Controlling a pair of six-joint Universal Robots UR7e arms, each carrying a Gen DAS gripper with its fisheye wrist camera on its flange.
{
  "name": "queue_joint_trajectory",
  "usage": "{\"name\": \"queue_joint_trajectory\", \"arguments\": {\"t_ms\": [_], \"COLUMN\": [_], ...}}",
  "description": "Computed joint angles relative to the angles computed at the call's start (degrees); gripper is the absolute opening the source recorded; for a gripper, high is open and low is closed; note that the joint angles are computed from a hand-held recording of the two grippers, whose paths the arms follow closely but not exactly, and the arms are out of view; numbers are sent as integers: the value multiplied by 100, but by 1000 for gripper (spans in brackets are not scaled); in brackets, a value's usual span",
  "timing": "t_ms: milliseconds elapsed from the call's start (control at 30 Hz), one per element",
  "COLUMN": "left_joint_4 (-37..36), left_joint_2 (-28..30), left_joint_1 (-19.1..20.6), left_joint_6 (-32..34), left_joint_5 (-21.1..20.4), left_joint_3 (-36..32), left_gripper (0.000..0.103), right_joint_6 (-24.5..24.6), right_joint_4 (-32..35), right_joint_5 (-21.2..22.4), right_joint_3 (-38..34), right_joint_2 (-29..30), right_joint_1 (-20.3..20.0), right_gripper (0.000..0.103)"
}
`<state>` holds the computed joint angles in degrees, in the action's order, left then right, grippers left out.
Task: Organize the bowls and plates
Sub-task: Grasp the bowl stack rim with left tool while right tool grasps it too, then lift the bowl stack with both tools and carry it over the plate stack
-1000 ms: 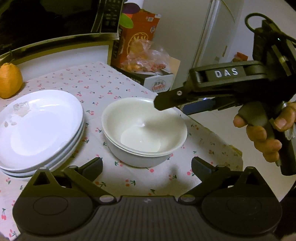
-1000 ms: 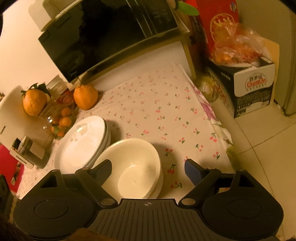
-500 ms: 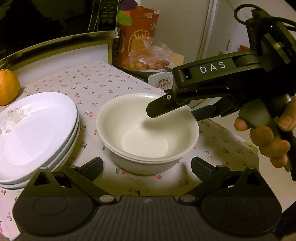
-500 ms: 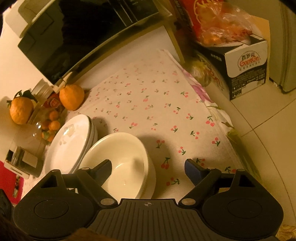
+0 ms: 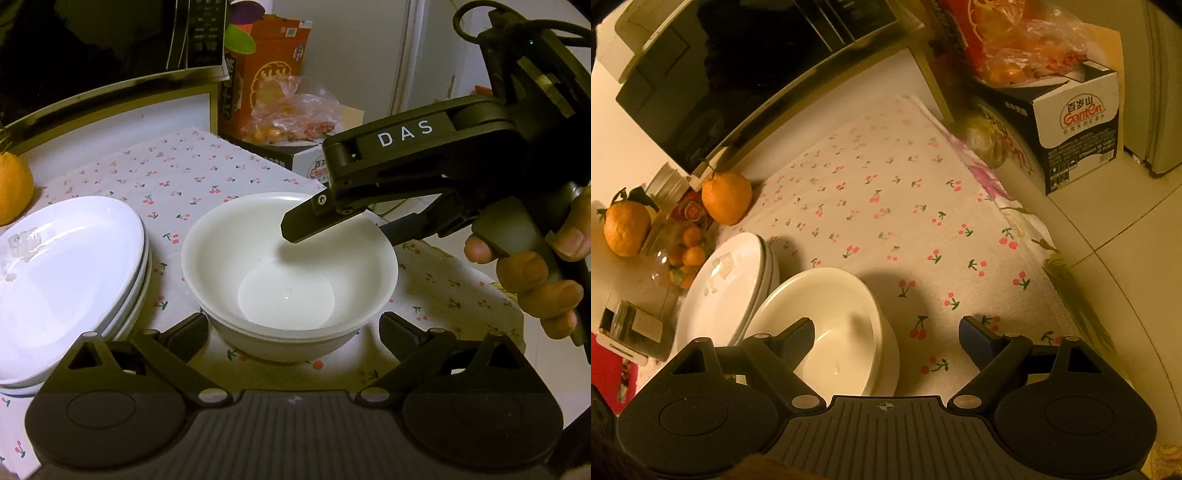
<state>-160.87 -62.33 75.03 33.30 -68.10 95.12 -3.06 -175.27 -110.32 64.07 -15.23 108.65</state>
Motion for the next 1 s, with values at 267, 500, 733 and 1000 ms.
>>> {"name": "queue_joint_trajectory", "arguments": {"t_ms": [267,500,733,1000], "left_joint_4": [30,54,3,-71], "left_joint_2": [35,50,70,12], "left_joint_1": [-7,-8,-12,-25], "left_joint_6": [-16,8,25,-34], "left_joint_5": [22,39,41,-35], "left_joint_3": [-75,-106,-132,-103], "left_gripper": [94,94,93,93], "right_joint_6": [206,168,290,298], "right_joint_4": [174,258,181,10], "right_joint_5": [234,276,362,440], "right_joint_3": [1,-15,53,138], "right_joint_2": [-50,-43,-96,-147], "right_joint_1": [-39,-16,-47,-38], "right_gripper": [59,36,31,31]}}
